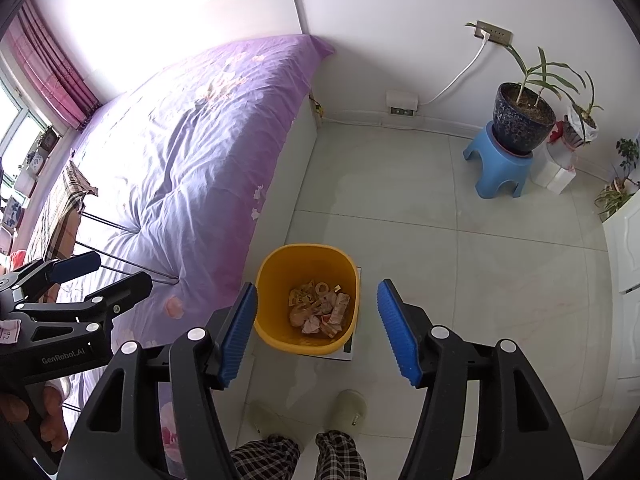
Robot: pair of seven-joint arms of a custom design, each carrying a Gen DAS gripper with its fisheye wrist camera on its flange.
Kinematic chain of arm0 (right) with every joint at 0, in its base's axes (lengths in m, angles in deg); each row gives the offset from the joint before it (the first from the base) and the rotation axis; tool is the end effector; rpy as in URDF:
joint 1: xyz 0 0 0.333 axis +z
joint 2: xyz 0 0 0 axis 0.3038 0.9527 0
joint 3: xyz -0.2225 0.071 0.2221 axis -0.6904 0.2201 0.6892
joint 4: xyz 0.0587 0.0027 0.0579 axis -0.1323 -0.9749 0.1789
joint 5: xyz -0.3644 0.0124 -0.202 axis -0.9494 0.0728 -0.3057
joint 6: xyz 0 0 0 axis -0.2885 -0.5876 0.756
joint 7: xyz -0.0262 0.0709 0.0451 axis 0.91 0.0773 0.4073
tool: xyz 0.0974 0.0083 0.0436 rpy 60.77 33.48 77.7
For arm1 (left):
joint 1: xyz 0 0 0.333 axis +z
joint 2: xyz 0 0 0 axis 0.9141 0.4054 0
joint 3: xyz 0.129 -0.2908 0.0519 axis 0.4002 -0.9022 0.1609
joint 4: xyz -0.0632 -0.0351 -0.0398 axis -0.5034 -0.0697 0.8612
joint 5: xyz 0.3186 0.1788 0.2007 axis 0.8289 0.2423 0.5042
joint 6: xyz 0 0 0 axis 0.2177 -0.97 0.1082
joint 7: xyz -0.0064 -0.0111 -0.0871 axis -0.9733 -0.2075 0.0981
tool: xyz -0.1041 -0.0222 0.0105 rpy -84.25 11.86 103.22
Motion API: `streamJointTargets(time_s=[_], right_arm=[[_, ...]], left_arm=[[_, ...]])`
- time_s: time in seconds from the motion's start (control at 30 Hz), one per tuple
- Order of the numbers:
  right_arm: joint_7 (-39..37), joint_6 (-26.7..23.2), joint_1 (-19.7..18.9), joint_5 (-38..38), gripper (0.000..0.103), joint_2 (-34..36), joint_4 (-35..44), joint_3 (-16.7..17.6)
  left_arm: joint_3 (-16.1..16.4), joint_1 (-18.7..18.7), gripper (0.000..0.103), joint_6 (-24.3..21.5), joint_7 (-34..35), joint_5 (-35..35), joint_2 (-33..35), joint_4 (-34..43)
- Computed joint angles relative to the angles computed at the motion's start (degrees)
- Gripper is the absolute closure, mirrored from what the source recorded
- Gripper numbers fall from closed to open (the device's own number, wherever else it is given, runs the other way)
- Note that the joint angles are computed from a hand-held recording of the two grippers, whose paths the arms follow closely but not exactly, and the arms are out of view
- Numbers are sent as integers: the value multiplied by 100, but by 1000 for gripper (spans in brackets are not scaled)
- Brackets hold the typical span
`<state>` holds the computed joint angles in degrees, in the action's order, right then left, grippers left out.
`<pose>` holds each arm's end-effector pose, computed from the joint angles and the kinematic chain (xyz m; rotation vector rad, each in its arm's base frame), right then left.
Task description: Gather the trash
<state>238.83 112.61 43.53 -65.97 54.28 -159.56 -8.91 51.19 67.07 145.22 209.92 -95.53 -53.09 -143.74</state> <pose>0.5747 0.3249 0.5459 -1.2329 2.4390 -0.4438 0.7426 -0.0899 0.5717 -1.2319 2.6943 -0.5108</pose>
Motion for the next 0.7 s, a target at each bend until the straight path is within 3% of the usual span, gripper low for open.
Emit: streamJointTargets(time_s=[0.6, 0.7], right_arm=[[-413, 212, -110, 170, 39, -136, -246, 10], [-492, 272, -141, 205, 39, -166, -299, 4]], left_arm=[[32, -84, 17, 292, -369, 102, -247, -427], [27, -99, 28, 463, -324, 135, -348, -596]])
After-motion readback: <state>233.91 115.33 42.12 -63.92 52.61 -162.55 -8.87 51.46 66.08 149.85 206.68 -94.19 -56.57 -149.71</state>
